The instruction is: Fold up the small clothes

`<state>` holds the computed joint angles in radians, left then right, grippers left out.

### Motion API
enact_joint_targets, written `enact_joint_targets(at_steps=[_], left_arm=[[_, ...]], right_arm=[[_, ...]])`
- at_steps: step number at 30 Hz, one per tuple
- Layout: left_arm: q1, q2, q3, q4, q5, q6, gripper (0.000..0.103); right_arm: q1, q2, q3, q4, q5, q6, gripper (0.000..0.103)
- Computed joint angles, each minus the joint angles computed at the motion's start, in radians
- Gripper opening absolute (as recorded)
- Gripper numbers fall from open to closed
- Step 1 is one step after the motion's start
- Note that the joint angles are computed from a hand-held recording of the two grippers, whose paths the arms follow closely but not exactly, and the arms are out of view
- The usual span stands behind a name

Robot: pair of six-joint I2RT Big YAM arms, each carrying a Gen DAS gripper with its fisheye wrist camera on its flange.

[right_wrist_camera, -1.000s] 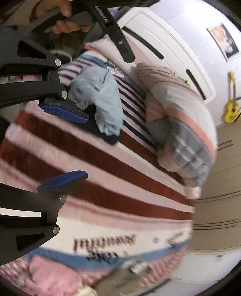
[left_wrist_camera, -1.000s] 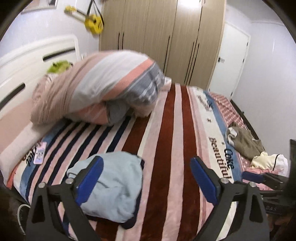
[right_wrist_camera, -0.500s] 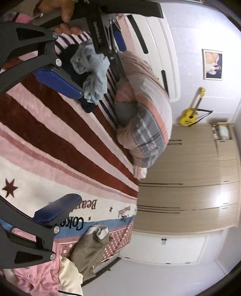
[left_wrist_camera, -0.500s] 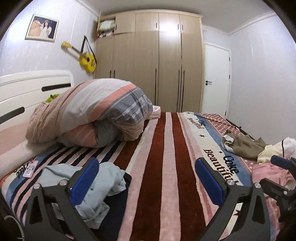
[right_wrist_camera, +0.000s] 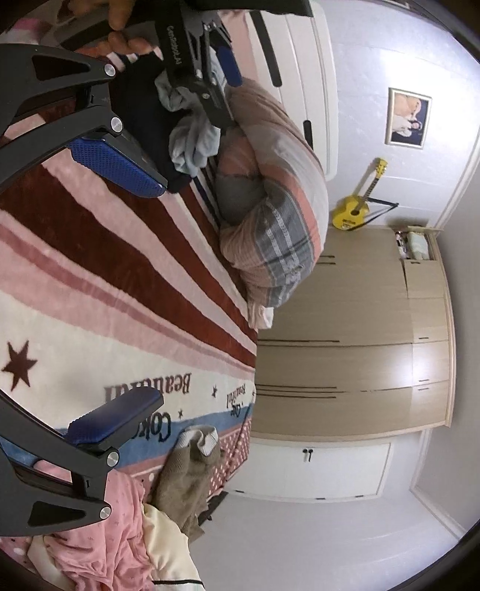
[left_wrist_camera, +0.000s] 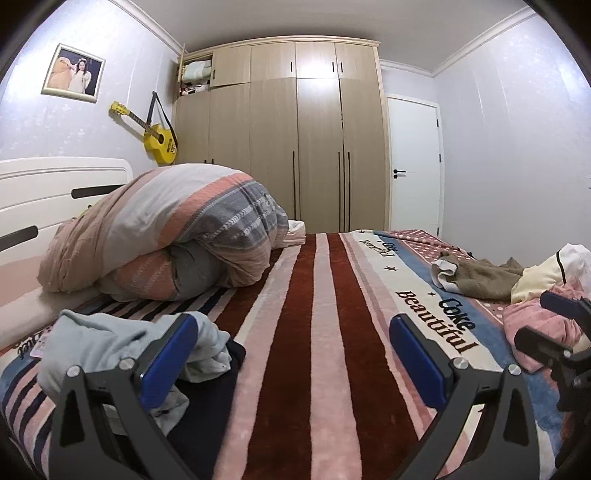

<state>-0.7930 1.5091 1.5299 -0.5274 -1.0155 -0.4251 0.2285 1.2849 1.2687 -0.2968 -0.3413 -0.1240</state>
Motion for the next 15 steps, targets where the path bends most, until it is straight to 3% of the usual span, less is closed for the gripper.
enact_joint_targets(at_steps=[15], left_arm=[[0.011,-0.019,-0.07,0.071,0.017,-0.005,0.102]], right_arm=[[0.001,-0.017,-0.051,0.071,0.039,0.003,0.102]])
